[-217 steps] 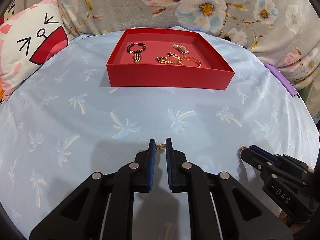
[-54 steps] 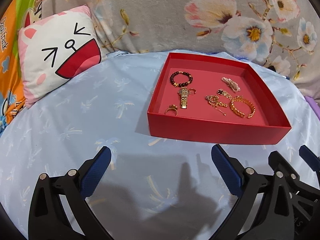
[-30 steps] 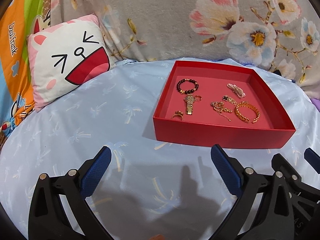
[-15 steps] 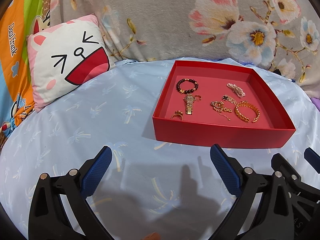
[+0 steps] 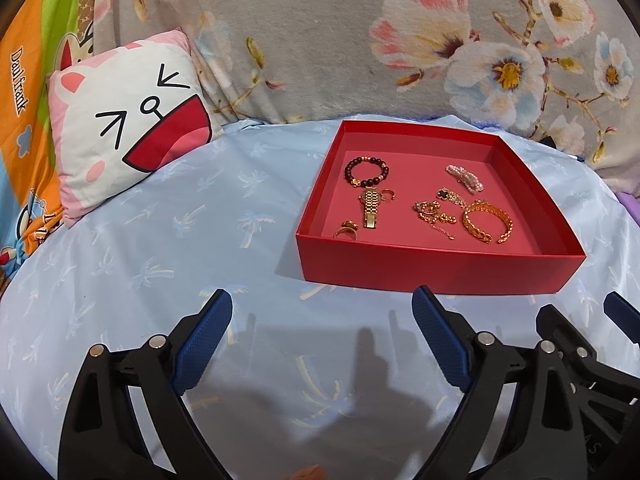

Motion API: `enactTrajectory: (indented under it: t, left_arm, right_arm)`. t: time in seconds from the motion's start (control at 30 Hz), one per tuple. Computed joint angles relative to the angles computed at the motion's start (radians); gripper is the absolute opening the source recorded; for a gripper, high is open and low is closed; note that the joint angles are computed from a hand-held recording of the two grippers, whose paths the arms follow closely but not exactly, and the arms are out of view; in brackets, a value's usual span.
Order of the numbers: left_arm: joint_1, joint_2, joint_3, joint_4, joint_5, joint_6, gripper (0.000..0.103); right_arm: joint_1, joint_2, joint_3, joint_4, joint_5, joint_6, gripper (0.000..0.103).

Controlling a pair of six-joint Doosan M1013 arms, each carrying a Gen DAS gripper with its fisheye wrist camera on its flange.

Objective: Organize jewelry

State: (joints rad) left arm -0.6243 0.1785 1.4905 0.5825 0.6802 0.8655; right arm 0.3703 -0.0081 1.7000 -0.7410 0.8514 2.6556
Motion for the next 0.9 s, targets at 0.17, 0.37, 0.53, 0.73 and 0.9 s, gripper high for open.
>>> enactTrajectory:
  t: [0.17, 0.37, 0.53, 0.73, 0.9]
  left_arm:
    - [0.0, -0.001, 0.002, 0.008, -0.003, -0.007, 0.089]
    - [0.001, -0.001, 0.003, -0.003, -0.004, 0.001, 0.089]
    - [0.001, -0.001, 0.002, -0.002, -0.004, 0.0, 0.089]
    - [0.0, -0.001, 0.002, 0.003, -0.003, -0.003, 0.089]
    - [-0.002, -0.001, 0.002, 0.026, 0.007, -0.021, 0.089]
  right_arm:
    - [-0.001, -0.001, 0.001, 0.002, -0.002, -0.002, 0.087]
    - [-0.002, -0.002, 0.002, 0.003, -0.002, -0.003, 0.087]
    - [-0.001, -0.001, 0.001, 0.002, -0.001, -0.002, 0.087]
    - [-0.001, 0.0, 0.0, 0.002, 0.0, -0.002, 0.087]
    - [-0.001, 0.0, 0.0, 0.002, 0.0, -0.005, 0.087]
